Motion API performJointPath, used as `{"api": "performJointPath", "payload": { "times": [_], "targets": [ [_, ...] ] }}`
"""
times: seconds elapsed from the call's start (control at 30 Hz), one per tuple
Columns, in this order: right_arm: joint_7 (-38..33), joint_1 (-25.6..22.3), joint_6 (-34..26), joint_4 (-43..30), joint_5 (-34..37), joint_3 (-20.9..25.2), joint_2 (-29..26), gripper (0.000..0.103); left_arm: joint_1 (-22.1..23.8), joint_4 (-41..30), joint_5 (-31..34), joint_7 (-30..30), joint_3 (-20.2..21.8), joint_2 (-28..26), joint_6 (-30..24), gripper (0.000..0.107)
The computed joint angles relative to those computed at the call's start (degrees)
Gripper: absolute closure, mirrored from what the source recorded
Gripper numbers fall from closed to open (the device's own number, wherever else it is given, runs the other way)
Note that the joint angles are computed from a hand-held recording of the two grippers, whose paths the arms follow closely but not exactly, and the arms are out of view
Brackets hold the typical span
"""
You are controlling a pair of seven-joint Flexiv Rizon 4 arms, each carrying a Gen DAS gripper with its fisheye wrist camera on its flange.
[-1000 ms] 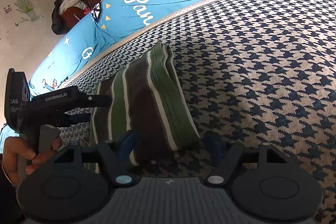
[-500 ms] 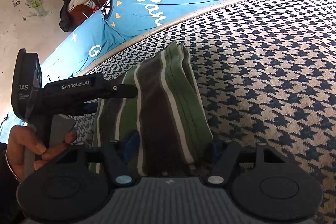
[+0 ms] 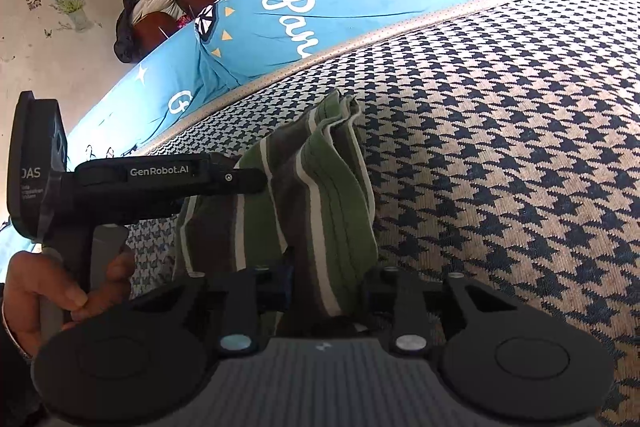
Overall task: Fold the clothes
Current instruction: 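Close both grippers on the edge of the folded striped shirt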
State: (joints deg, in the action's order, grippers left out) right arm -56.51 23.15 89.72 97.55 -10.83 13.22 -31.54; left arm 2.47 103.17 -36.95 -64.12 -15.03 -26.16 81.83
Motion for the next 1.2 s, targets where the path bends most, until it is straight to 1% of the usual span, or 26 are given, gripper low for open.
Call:
{"api": "performJointPath", "payload": {
  "times": [0.03,0.07,0.13,0.17,0.23,0.27,0.33,0.4,0.43,0.5,0.53,0.6,0.63,0.7,0.73,0.8,0.87,0.93,0.97,1.07,1.1,1.13,1.2],
  "targets": [
    [0.1,0.1,0.1,0.1,0.0,-0.2,0.1,0.075,-0.1,0.4,0.1,0.3,-0.2,0.2,1.0,0.068],
    [0.2,0.5,0.4,0.3,0.0,-0.6,0.2,0.075,-0.8,0.6,1.3,0.3,0.6,0.3,2.1,0.071],
    [0.5,1.3,1.2,0.9,-0.4,-1.7,0.7,0.076,-2.5,0.9,4.3,-0.5,2.7,0.6,4.2,0.075],
    [0.6,2.1,1.6,1.1,-0.9,-2.7,0.9,0.076,-2.9,1.3,5.5,-1.1,3.3,0.9,4.8,0.077],
    [1.6,4.7,2.4,1.8,-2.2,-5.9,1.4,0.077,-3.6,2.0,7.8,-2.4,4.5,1.5,6.0,0.079],
    [2.2,6.1,2.9,2.2,-3.0,-7.6,1.7,0.077,-3.1,2.5,8.1,-2.7,4.0,1.9,6.1,0.079],
    [3.3,6.9,3.2,2.5,-3.4,-8.7,1.9,0.077,-1.9,3.6,8.2,-3.3,2.9,2.7,6.5,0.080],
    [3.5,6.0,3.4,2.3,-3.5,-7.6,1.8,0.077,-0.7,3.6,7.7,-3.7,1.8,2.7,5.7,0.079],
    [3.5,5.6,3.6,2.1,-3.6,-7.1,1.7,0.077,0.5,3.6,6.5,-3.7,0.6,2.6,5.2,0.078],
    [4.0,5.0,2.4,1.8,-3.5,-6.6,1.5,0.077,3.6,3.5,2.5,-3.3,-3.2,1.8,4.1,0.068],
    [4.0,3.5,1.5,1.3,-3.0,-4.7,1.1,0.076,4.8,3.6,0.5,-3.0,-4.6,1.5,3.9,0.064],
    [3.5,0.7,0.4,0.2,-1.5,-1.2,0.3,0.073,6.9,3.8,-3.7,-2.1,-7.1,1.0,3.4,0.051],
    [3.2,-0.7,0.2,-0.2,-0.7,0.5,0.0,0.071,7.9,3.9,-5.8,-1.3,-8.2,0.7,3.1,0.048],
    [2.6,-1.8,0.2,-0.4,0.4,1.9,-0.2,0.070,10.7,4.7,-11.7,2.4,-12.2,0.5,3.3,0.040],
    [2.5,-2.1,0.1,-0.4,0.8,2.3,-0.3,0.067,12.2,5.0,-15.0,4.8,-14.5,0.3,3.7,0.038],
    [2.4,-2.8,-0.5,-0.5,1.8,3.2,-0.4,0.065,13.7,5.3,-19.8,9.2,-17.4,0.1,4.4,0.033],
    [2.0,-3.8,-0.4,-0.7,2.9,4.4,-0.6,0.064,13.3,5.0,-22.0,11.8,-17.5,-0.1,4.4,0.031],
    [1.6,-3.9,-0.3,-0.7,3.4,4.6,-0.7,0.064,12.2,4.6,-23.7,13.7,-16.9,-0.3,4.8,0.029],
    [1.6,-3.6,-0.2,-0.7,3.5,4.3,-0.7,0.064,11.4,4.3,-24.2,14.6,-16.5,-0.5,4.9,0.029],
    [2.5,-1.9,0.2,-0.6,3.4,2.3,-0.7,0.064,8.6,3.4,-24.9,16.2,-13.9,-0.9,4.9,0.035],
    [2.8,-1.4,0.4,-0.6,3.2,1.7,-0.7,0.064,7.7,3.1,-25.1,16.6,-13.0,-0.9,4.8,0.044],
    [3.1,-0.9,0.6,-0.5,3.0,1.1,-0.7,0.063,6.7,2.9,-25.3,17.1,-12.1,-1.0,4.8,0.049],
    [3.6,0.2,0.9,-0.3,2.3,-0.2,-0.6,0.066,4.6,2.7,-25.1,17.7,-10.3,-0.8,5.1,0.067]
  ]
}}
